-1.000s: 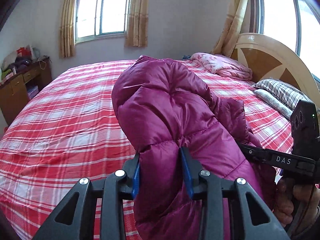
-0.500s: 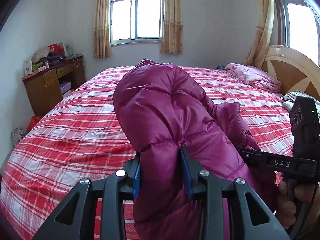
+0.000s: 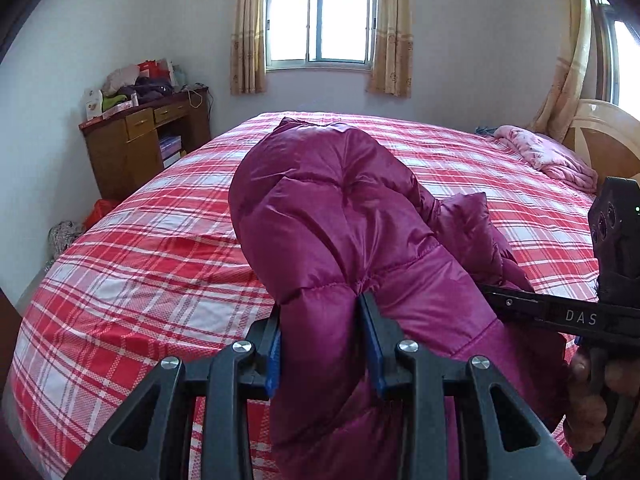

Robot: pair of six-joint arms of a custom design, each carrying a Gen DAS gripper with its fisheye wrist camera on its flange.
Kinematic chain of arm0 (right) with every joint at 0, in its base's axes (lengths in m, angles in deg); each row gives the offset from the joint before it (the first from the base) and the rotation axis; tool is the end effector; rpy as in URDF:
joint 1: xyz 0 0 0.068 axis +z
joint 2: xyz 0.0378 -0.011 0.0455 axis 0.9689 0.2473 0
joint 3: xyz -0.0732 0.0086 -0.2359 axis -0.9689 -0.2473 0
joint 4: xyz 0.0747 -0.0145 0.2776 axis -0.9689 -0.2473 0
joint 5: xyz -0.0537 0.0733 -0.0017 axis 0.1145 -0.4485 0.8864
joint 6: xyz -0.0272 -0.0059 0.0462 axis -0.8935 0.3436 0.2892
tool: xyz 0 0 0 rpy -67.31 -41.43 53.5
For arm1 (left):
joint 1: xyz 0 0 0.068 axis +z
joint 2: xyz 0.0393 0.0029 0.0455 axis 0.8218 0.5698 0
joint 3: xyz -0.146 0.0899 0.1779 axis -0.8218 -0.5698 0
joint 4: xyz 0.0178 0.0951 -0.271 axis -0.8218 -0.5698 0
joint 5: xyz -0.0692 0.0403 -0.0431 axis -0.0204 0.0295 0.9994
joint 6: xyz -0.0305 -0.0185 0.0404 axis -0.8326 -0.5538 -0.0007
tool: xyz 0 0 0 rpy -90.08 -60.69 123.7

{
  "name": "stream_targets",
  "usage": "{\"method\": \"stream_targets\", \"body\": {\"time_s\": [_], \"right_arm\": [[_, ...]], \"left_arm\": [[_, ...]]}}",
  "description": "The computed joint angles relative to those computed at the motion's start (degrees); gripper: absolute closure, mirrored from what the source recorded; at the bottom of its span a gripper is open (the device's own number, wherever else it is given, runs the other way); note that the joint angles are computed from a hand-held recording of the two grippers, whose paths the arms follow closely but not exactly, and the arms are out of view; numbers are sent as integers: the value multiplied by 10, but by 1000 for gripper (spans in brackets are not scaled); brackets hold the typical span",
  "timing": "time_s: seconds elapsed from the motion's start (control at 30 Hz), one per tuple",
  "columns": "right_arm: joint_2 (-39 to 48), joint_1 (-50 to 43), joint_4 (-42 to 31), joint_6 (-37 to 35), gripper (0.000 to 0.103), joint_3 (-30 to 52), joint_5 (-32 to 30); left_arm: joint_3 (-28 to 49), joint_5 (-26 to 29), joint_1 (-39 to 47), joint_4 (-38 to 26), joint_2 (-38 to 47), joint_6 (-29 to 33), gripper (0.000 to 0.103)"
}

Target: Fold large clothes

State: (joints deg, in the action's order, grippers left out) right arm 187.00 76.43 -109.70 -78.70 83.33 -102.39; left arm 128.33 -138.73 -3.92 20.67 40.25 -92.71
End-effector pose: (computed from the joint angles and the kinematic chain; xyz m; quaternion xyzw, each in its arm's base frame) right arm 0.3835 0.0327 0.1630 -0.1913 0.8591 0.3970 0.2602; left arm 0.1864 -0.2592 0.1831 -0.1247 0.8865 0.0475 0.4431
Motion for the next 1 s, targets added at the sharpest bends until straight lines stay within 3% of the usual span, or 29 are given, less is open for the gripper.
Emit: {"method": "stream_targets", "body": {"time_s": [0.23, 0.5, 0.57, 0.67, 0.77, 0.87, 1.0], "right_arm": [[27, 21, 20, 13, 82, 13, 35], [14, 27, 24, 15, 78, -7, 77], [12, 26, 23, 15, 76, -8, 81], [-12, 24, 40, 29, 63, -29, 99], [-76, 15, 58, 36, 57, -73, 114], [-152, 13, 75, 40, 54, -118, 135], [-245, 16, 86, 47, 46, -167, 156]], "left_arm": [[-43, 32, 20, 16, -2, -22, 65], [-50, 37, 31, 1, 14, -34, 46], [-42, 30, 28, -18, 19, -41, 43], [-27, 24, 19, -61, 18, -61, 42], [-6, -20, -9, -128, 4, -107, 42], [14, -61, -39, -196, -13, -155, 31], [37, -95, -69, -272, -30, -217, 28]]}}
